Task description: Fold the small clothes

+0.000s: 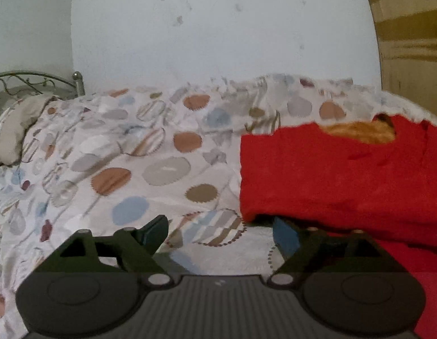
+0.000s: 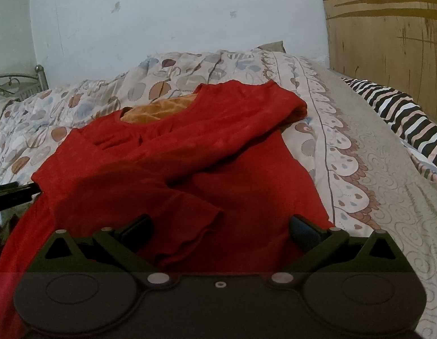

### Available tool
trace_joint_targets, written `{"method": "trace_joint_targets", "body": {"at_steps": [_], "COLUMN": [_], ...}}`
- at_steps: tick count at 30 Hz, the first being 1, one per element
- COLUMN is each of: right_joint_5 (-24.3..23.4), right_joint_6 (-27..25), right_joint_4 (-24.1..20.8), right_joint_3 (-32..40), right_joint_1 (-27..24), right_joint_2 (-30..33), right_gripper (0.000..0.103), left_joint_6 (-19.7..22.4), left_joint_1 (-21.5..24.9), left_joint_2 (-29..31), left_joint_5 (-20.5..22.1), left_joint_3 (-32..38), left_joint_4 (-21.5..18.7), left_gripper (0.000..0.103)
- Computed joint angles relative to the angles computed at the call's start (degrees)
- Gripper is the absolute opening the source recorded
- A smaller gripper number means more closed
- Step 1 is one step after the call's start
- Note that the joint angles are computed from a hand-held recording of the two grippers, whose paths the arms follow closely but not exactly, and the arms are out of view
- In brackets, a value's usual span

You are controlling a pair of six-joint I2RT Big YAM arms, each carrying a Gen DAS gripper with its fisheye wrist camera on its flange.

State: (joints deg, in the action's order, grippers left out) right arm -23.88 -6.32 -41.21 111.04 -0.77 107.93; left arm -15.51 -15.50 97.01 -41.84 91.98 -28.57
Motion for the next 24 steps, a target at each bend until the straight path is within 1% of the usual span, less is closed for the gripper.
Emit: {"method": "trace_joint_targets", "body": {"at_steps": [3,5,8,9,10,11,13,15,17,18,20,22,24], "right_joint_5": [-0.1,0.0,-0.1,-0.1,-0.1,-0.1,-0.1,-0.2,-0.2,-0.3,-0.4,-0.4,-0.4], "right_joint_6": [0.0,0.0,0.0,0.0,0.0,0.1,0.0,0.1,0.2,0.3,0.4,0.4,0.4], "right_joint_4": [0.1,0.2,0.1,0.1,0.2,0.2,0.2,0.3,0.5,0.5,0.6,0.6,0.7], "right_joint_3": [0.0,-0.1,0.0,-0.1,-0.1,-0.1,-0.2,-0.3,-0.4,-0.4,-0.4,-0.5,-0.5], "right_joint_1": [0.0,0.0,0.0,-0.1,-0.1,0.0,0.0,-0.1,-0.1,-0.1,-0.1,-0.1,-0.1], "right_joint_2": [0.0,0.0,0.0,0.0,0.0,0.0,0.0,-0.1,-0.1,-0.1,-0.1,-0.2,-0.2], "right_gripper": [0.103,0.103,0.103,0.103,0.103,0.103,0.103,0.103,0.103,0.103,0.103,0.103,0.103], "left_joint_6": [-2.4,-3.6,-4.1,-3.7,-3.0,-2.2,-0.9,-1.2,-3.4,-5.2,-7.3,-9.4,-12.0], "left_joint_1": [0.1,0.7,1.9,2.5,2.9,3.3,4.2,5.0,6.1,6.6,7.4,8.0,8.6], "left_joint_2": [-1.2,-0.5,2.8,4.6,6.4,8.6,13.4,17.1,20.0,21.3,22.5,23.6,23.6], "left_joint_5": [0.7,1.0,2.0,2.4,2.2,1.9,1.2,0.7,1.5,2.2,3.3,4.0,5.2], "left_joint_3": [-0.4,1.3,6.9,9.6,12.1,15.2,22.1,27.6,32.1,34.5,36.5,38.6,38.9], "left_joint_4": [0.7,1.1,0.2,-0.5,-1.6,-3.5,-8.5,-12.5,-16.4,-18.7,-20.0,-22.4,-23.7], "left_gripper": [0.094,0.097,0.099,0.100,0.100,0.100,0.099,0.099,0.101,0.103,0.103,0.103,0.103]}}
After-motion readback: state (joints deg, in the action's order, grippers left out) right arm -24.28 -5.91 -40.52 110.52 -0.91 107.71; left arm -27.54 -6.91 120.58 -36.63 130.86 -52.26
